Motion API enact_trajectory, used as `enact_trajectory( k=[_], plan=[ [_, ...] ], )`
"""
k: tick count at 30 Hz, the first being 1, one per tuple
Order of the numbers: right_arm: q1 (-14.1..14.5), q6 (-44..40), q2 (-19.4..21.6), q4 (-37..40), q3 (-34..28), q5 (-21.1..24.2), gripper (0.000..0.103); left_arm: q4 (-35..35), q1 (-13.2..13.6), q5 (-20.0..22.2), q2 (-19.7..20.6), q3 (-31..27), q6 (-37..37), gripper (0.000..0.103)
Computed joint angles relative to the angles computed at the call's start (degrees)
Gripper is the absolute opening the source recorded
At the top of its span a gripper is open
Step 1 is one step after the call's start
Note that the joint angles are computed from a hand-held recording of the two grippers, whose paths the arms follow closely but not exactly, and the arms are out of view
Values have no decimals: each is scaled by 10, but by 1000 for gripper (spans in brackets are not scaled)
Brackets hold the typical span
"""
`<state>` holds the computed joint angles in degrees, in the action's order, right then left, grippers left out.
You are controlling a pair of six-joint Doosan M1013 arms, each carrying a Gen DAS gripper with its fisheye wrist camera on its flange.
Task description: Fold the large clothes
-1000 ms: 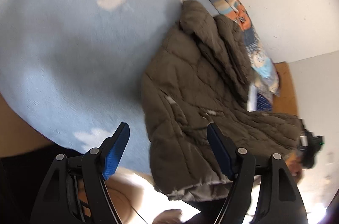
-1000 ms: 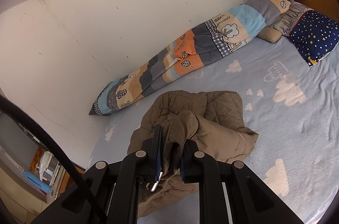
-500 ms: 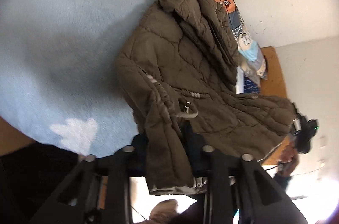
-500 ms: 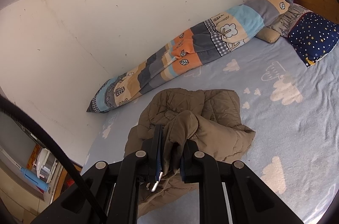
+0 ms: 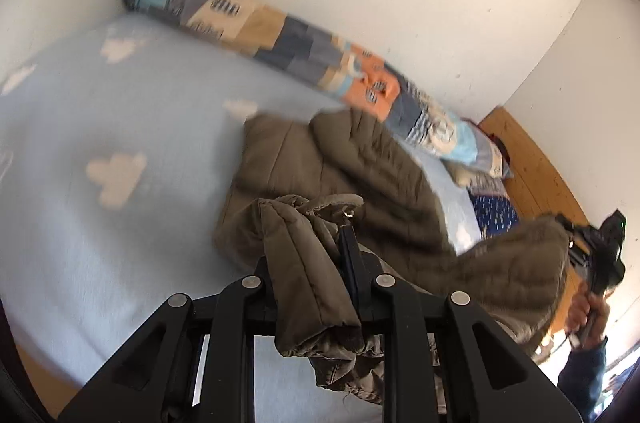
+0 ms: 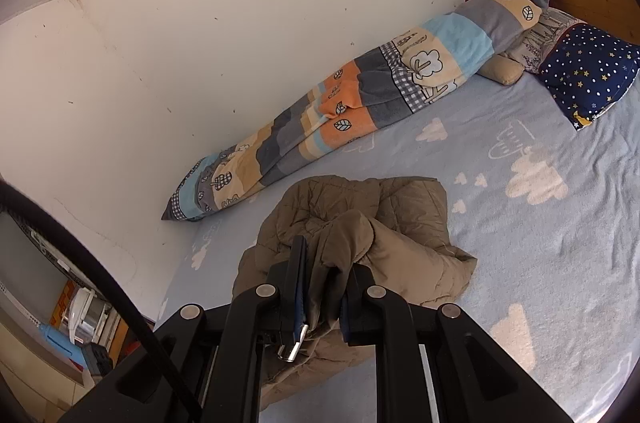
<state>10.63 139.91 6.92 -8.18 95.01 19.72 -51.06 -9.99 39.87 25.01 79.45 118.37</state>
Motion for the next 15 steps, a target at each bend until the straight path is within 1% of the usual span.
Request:
enact_trajectory(
  k=[4, 6, 7, 10, 12, 13, 15],
  plan=[
    [-5, 17, 8, -18, -8, -5, 14, 8, -9, -24, 23, -43, -16, 21],
    [-10, 27, 12, -24, -12, -10, 14, 15, -14, -35, 43, -74, -40, 21],
    [-13, 29, 13, -23, -13, -14, 14, 19, -15, -36, 53, -90, -56, 21],
    [-24, 72, 21, -54, -16, -28, 14, 29, -18, -36, 81, -133, -88, 21],
    [-32, 93, 31, -64, -20, -39, 14, 44, -22, -35, 107, -171, -119, 21],
    [-35, 102, 35, -72, -23, -40, 14, 52, -23, -35, 115, -182, -130, 21],
    [-41, 130, 48, -93, -30, -46, 14, 83, -28, -30, 142, -221, -171, 21]
  ],
)
